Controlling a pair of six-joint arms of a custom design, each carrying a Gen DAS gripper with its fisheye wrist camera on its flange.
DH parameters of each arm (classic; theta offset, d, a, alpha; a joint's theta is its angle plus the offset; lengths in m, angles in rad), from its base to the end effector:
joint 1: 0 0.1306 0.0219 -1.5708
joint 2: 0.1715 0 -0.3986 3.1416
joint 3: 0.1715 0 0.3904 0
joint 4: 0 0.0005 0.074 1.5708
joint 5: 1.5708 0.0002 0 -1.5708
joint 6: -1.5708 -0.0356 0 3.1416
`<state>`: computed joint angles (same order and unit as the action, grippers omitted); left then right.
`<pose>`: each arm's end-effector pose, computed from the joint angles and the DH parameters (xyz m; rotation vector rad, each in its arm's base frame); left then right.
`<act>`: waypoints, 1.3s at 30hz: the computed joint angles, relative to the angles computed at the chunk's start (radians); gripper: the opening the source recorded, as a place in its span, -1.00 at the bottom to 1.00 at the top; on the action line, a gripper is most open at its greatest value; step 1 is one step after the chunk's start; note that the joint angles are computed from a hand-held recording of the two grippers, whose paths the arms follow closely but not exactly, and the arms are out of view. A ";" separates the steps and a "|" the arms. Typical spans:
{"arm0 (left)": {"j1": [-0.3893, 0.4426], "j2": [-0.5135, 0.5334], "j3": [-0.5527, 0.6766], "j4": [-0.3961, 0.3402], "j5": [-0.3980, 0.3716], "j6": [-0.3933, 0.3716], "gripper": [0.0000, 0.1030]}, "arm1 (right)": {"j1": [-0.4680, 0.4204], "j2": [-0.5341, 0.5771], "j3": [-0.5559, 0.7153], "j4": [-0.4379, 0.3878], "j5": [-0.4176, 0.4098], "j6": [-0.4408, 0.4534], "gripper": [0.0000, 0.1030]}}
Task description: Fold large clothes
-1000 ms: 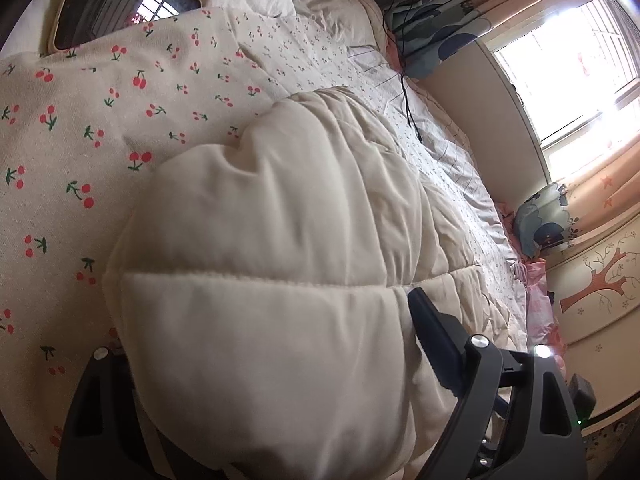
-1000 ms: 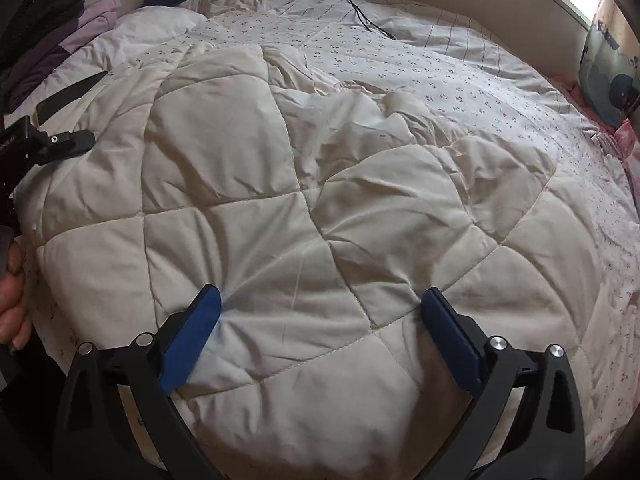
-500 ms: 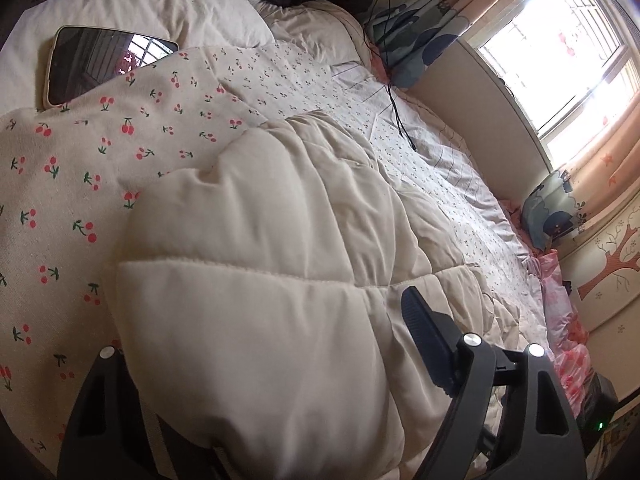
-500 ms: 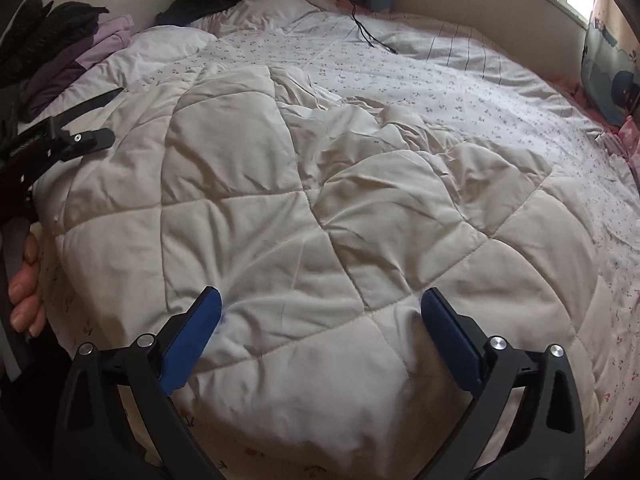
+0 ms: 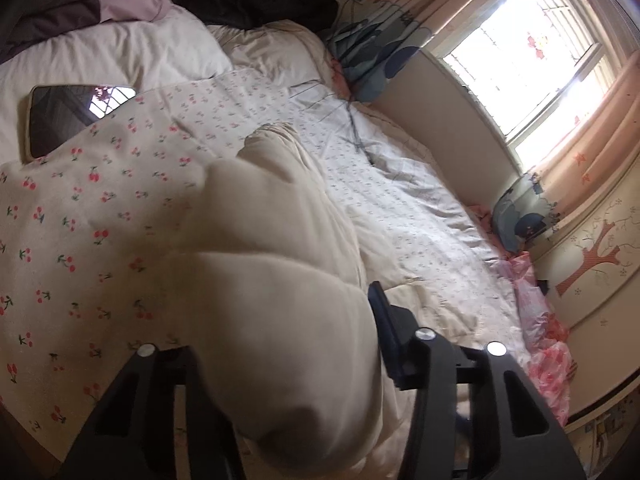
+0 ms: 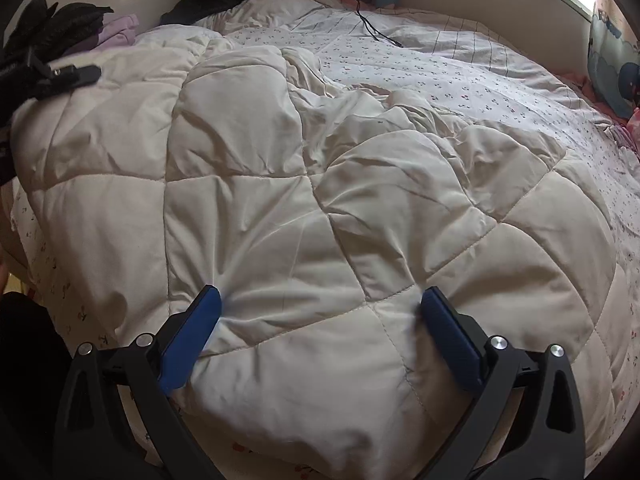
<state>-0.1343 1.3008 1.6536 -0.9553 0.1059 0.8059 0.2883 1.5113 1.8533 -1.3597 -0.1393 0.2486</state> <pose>0.4346 -0.0630 0.6000 -0.6801 2.1383 -0.6403 0.4699 0.1440 0.5646 -0.7349 2.4788 0.1948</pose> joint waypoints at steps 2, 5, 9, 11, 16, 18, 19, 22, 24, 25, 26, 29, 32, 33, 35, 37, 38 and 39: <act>-0.018 0.016 0.042 0.008 0.004 -0.013 -0.18 | -0.004 -0.011 -0.015 0.015 -0.013 0.004 0.88; -0.072 0.051 0.129 0.013 0.004 -0.064 -0.22 | -0.028 -0.045 -0.045 0.042 -0.074 0.019 0.88; -0.171 0.152 0.307 -0.022 0.017 -0.178 -0.22 | -0.143 -0.185 -0.153 0.158 -0.314 -0.029 0.88; -0.226 0.212 0.391 -0.042 0.031 -0.229 -0.22 | -0.244 -0.248 -0.198 0.208 -0.452 -0.080 0.88; -0.372 0.417 0.591 -0.077 0.095 -0.295 -0.23 | -0.574 -0.293 -0.259 0.333 -0.784 -0.364 0.88; -0.416 0.561 0.743 -0.202 0.155 -0.332 -0.22 | -0.674 -0.262 -0.258 0.387 -0.855 -0.508 0.88; -0.436 0.613 0.798 -0.252 0.145 -0.361 -0.19 | -0.694 -0.246 -0.245 0.380 -0.854 -0.531 0.88; -0.509 0.711 0.941 -0.366 -0.027 -0.496 0.05 | -0.715 -0.196 -0.169 0.278 -0.781 -0.475 0.88; -0.527 0.701 0.949 -0.374 -0.058 -0.554 0.33 | -0.690 -0.170 -0.114 0.233 -0.725 -0.444 0.88; -0.529 0.667 0.905 -0.351 -0.065 -0.573 0.35 | -0.680 -0.165 -0.098 0.219 -0.706 -0.434 0.88; -0.525 0.627 0.855 -0.328 -0.049 -0.592 0.35 | -0.651 -0.145 -0.054 0.197 -0.662 -0.422 0.88; -0.508 0.496 0.707 -0.270 -0.005 -0.614 0.41 | -0.583 -0.085 0.060 0.158 -0.578 -0.389 0.88; -0.474 0.353 0.556 -0.177 0.033 -0.590 0.52 | -0.485 0.006 0.223 0.084 -0.483 -0.295 0.88; -0.455 0.297 0.491 -0.118 0.006 -0.568 0.68 | -0.442 0.028 0.270 0.061 -0.436 -0.247 0.88; -0.409 0.237 0.421 -0.059 -0.071 -0.518 0.82 | -0.358 0.078 0.353 -0.016 -0.313 -0.106 0.88; -0.337 0.252 0.436 -0.100 -0.105 -0.442 0.86 | -0.283 0.094 0.342 -0.060 -0.107 0.050 0.88; -0.309 0.268 0.451 -0.131 -0.108 -0.411 0.86 | -0.272 0.088 0.302 -0.059 -0.048 0.077 0.88; -0.278 0.301 0.474 -0.173 -0.105 -0.372 0.86 | -0.282 0.077 0.244 -0.057 -0.018 0.074 0.88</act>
